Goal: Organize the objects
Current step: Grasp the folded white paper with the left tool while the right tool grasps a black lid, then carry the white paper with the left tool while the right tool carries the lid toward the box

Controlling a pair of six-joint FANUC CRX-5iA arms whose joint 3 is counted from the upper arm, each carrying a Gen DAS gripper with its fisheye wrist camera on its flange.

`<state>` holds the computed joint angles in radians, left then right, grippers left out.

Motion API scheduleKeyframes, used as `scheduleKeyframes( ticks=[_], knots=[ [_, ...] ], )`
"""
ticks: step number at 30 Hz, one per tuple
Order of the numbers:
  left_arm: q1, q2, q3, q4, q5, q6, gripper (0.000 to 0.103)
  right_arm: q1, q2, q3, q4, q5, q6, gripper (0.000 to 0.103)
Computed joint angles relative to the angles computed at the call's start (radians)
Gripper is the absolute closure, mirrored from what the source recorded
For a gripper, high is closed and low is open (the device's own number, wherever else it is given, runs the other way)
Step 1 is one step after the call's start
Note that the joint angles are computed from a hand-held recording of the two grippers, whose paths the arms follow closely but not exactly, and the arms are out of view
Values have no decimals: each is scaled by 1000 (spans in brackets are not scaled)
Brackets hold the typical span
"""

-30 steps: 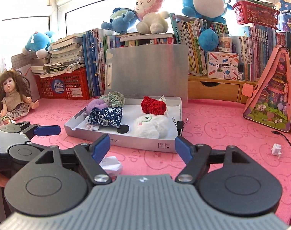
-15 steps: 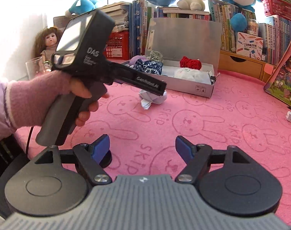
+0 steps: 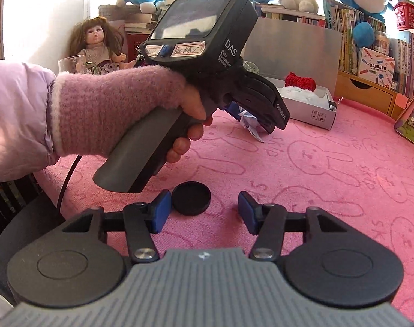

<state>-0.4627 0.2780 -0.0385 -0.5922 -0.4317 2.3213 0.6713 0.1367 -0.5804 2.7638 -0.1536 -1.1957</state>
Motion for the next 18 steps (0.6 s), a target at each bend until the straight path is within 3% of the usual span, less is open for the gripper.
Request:
scheduleKeyframes(
  ticks=[5,7,13,18],
  knots=[
    [-12,-39,-28,-64,4,37,58,47,5,-58,-266,-108,160,64],
    [-16,-60,-43,-84,1,57,58,66,7,-73,-375,-147,215,65],
    [-45,-139,-112,-164,-21,195,58,88,17,-90,-535,-211,264,65],
    [-118,-186,-154,-303,-91,375,57,115,27,-101,-609,-289,237,55]
  ],
)
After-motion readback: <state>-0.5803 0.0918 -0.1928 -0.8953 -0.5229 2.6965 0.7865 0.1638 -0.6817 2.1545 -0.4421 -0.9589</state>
